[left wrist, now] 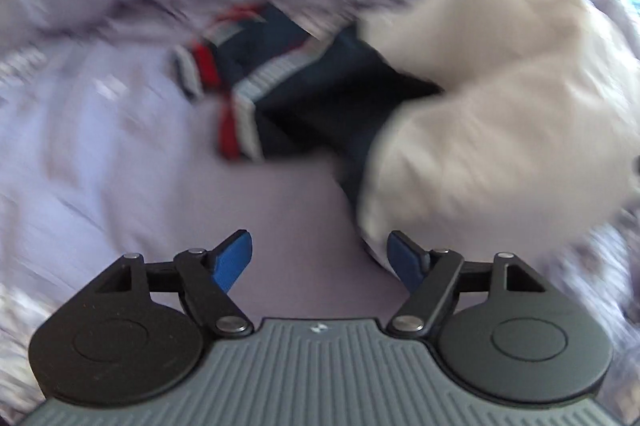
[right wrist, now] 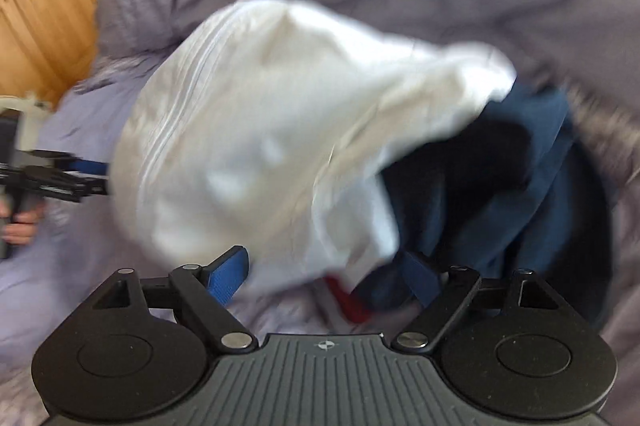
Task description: Fold clothes
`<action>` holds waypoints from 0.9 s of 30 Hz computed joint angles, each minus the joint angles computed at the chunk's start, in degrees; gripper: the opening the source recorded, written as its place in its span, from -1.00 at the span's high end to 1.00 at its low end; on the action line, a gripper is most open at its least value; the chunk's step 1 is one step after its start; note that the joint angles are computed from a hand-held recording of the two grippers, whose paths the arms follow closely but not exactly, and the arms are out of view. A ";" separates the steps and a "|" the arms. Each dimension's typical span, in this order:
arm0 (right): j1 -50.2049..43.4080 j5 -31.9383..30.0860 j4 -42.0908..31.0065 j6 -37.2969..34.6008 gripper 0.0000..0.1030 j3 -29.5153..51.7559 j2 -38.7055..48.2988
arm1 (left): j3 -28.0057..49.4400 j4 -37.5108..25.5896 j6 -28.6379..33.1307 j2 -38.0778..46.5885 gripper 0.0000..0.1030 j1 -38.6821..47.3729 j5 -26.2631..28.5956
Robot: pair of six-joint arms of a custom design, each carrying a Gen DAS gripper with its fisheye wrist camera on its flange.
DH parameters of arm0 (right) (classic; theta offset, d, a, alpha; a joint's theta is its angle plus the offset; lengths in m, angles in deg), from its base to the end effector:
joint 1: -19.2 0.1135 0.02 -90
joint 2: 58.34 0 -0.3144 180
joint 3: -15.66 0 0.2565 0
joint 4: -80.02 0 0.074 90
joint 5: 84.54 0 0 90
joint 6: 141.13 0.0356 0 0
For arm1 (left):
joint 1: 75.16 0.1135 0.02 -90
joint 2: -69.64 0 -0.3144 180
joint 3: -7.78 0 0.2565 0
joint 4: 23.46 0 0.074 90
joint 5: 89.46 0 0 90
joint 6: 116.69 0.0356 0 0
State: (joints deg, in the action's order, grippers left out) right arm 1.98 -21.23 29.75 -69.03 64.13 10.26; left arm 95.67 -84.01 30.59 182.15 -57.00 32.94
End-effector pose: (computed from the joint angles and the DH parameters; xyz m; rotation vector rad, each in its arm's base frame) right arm 0.1782 -0.0385 0.2183 -0.1240 2.6420 0.4600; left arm 0.3692 0.1010 0.1934 0.9276 2.5128 -0.5464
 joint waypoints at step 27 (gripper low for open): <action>-19.29 -25.20 -8.00 15.11 0.71 4.94 -2.17 | 16.44 -3.29 -27.37 -0.35 1.00 -10.09 9.94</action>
State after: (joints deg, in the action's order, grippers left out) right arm -17.31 -46.43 21.75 -53.91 69.07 8.09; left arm 112.11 -87.30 3.22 181.80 -67.09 42.88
